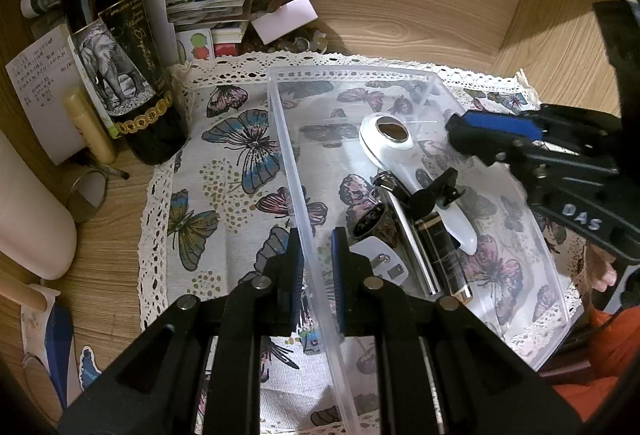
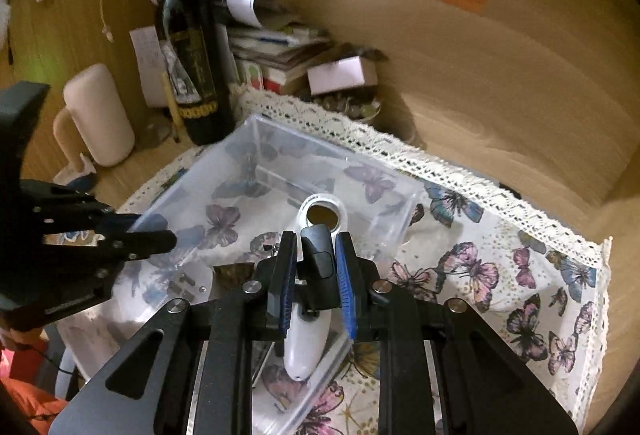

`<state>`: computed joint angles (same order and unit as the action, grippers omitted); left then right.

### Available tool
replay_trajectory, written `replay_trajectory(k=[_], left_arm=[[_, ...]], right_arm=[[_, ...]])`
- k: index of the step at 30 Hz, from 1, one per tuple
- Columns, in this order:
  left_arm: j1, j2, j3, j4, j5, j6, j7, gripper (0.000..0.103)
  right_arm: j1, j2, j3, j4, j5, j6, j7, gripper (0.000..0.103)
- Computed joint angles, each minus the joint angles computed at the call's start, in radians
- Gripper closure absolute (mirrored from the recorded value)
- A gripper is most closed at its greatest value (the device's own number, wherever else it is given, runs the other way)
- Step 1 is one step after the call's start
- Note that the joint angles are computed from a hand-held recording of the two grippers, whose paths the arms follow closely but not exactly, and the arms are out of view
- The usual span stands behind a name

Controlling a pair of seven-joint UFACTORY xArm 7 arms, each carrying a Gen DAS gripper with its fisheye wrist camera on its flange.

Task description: Organize rigid objects

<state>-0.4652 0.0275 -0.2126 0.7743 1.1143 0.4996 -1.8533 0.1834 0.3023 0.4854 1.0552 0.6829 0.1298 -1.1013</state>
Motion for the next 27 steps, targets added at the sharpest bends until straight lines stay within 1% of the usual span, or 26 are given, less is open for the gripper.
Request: replay_trajectory(k=[2, 4, 7, 8, 10, 11, 12, 15, 16, 17, 18, 20, 21, 22, 23, 24, 25, 27], left_arm=[[-0.001, 0.001, 0.000, 0.001, 0.000, 0.000, -0.002, 0.091], [0.000, 0.000, 0.001, -0.001, 0.002, -0.004, -0.003, 0.091], [0.005, -0.005, 0.004, -0.008, 0.010, -0.021, -0.012, 0.091], [0.007, -0.008, 0.005, -0.012, 0.013, -0.027, -0.013, 0.091], [0.010, -0.009, 0.004, -0.013, 0.014, -0.031, -0.014, 0.091], [0.011, -0.010, 0.003, -0.014, 0.013, -0.030, -0.013, 0.091], [0.012, -0.011, 0.003, -0.015, 0.014, -0.031, -0.012, 0.091], [0.014, -0.019, 0.001, -0.014, 0.023, -0.024, -0.018, 0.091], [0.013, -0.021, -0.003, -0.010, 0.017, -0.013, -0.017, 0.091], [0.015, -0.023, -0.003, -0.011, 0.016, -0.012, -0.018, 0.091], [0.015, -0.025, -0.004, -0.010, 0.016, -0.007, -0.022, 0.091], [0.012, -0.033, -0.011, -0.008, 0.015, 0.020, -0.032, 0.087], [0.009, -0.040, -0.016, -0.007, 0.024, 0.033, -0.047, 0.078], [0.002, -0.049, -0.026, -0.003, 0.041, 0.063, -0.073, 0.065], [0.000, -0.056, -0.031, -0.002, 0.058, 0.080, -0.088, 0.059], [-0.007, -0.065, -0.043, 0.002, 0.076, 0.113, -0.106, 0.047], [-0.019, -0.074, -0.059, 0.009, 0.095, 0.159, -0.124, 0.040], [-0.041, -0.086, -0.086, 0.023, 0.119, 0.237, -0.138, 0.033]], right_arm=[[0.039, 0.014, -0.045, 0.012, -0.056, 0.011, 0.057, 0.085], [0.058, 0.025, -0.070, 0.020, -0.100, 0.022, 0.105, 0.085], [0.068, 0.039, -0.093, 0.042, -0.153, 0.067, 0.171, 0.085], [0.065, 0.042, -0.093, 0.047, -0.161, 0.079, 0.181, 0.083], [0.056, 0.040, -0.087, 0.046, -0.165, 0.084, 0.188, 0.074], [0.044, 0.036, -0.074, 0.041, -0.152, 0.077, 0.177, 0.068], [0.032, 0.031, -0.060, 0.035, -0.137, 0.069, 0.166, 0.064], [-0.009, 0.009, -0.014, 0.018, -0.072, 0.055, 0.107, 0.061], [-0.024, -0.003, 0.001, 0.010, -0.041, 0.051, 0.080, 0.060], [-0.031, -0.011, 0.011, 0.006, -0.013, 0.048, 0.055, 0.056], [-0.047, -0.023, 0.030, -0.001, 0.034, 0.041, 0.013, 0.050], [-0.085, -0.049, 0.079, -0.018, 0.161, 0.015, -0.103, 0.043], [-0.105, -0.063, 0.104, -0.026, 0.229, 0.004, -0.168, 0.038], [-0.133, -0.080, 0.139, -0.033, 0.322, -0.004, -0.257, 0.035], [-0.156, -0.096, 0.166, -0.037, 0.414, -0.010, -0.342, 0.030], [-0.167, -0.109, 0.181, -0.040, 0.488, -0.016, -0.408, 0.025], [-0.184, -0.131, 0.200, -0.044, 0.591, -0.014, -0.500, 0.022], [-0.198, -0.177, 0.204, -0.055, 0.760, 0.011, -0.639, 0.018]])
